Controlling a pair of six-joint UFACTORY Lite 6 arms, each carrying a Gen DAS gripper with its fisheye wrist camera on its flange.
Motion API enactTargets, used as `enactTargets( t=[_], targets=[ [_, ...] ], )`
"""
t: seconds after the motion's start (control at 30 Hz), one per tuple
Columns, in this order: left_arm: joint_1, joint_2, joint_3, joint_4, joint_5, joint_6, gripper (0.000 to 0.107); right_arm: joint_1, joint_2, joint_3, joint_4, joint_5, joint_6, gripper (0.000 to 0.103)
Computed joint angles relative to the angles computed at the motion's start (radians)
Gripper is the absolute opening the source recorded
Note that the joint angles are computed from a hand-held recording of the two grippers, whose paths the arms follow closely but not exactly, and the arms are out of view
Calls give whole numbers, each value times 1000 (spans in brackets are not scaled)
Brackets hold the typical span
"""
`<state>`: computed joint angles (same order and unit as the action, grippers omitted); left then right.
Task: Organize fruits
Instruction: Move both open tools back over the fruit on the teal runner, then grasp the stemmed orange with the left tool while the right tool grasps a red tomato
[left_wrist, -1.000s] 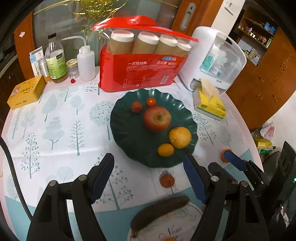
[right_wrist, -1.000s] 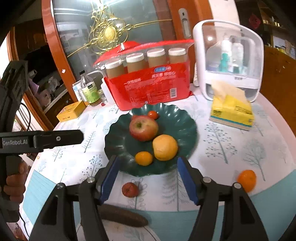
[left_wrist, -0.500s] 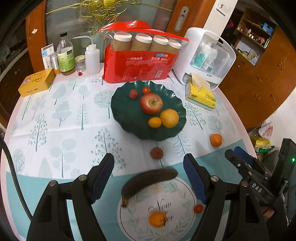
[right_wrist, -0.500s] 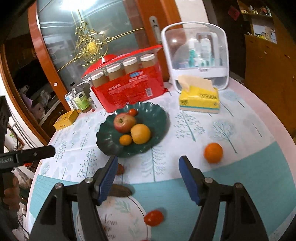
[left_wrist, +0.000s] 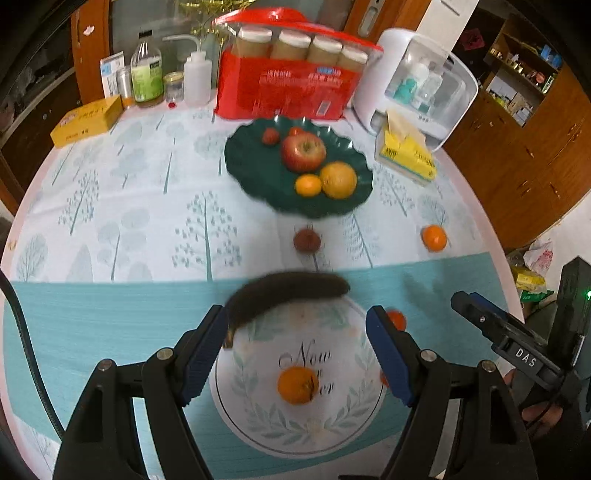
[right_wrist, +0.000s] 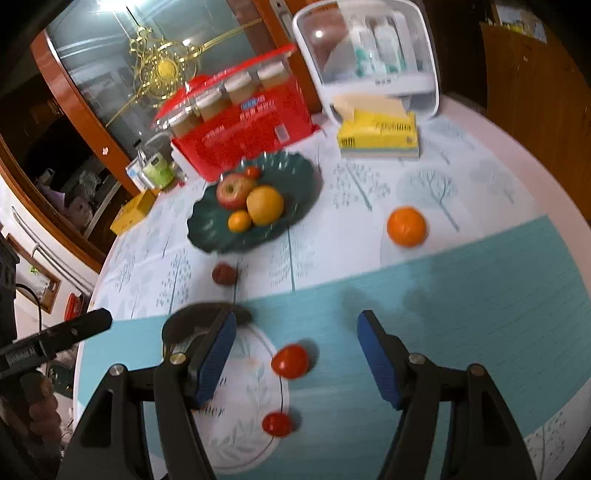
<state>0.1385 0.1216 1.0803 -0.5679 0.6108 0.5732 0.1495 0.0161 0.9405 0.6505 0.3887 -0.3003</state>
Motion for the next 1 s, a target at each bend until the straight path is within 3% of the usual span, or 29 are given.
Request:
enactTargets(
  t=[0.5,0.87,1.0],
  targets=[
    [-64,-44,-254,63,-124,-122,76,36,87,-32,24,66,-86,68],
    [-110,45,-254,103,-178,-201,76,89,233,68,-103,80,-65,68],
    [-131,84,-230,124,-180,-220,72,108,264,88,-126,66,-60,60]
  ],
)
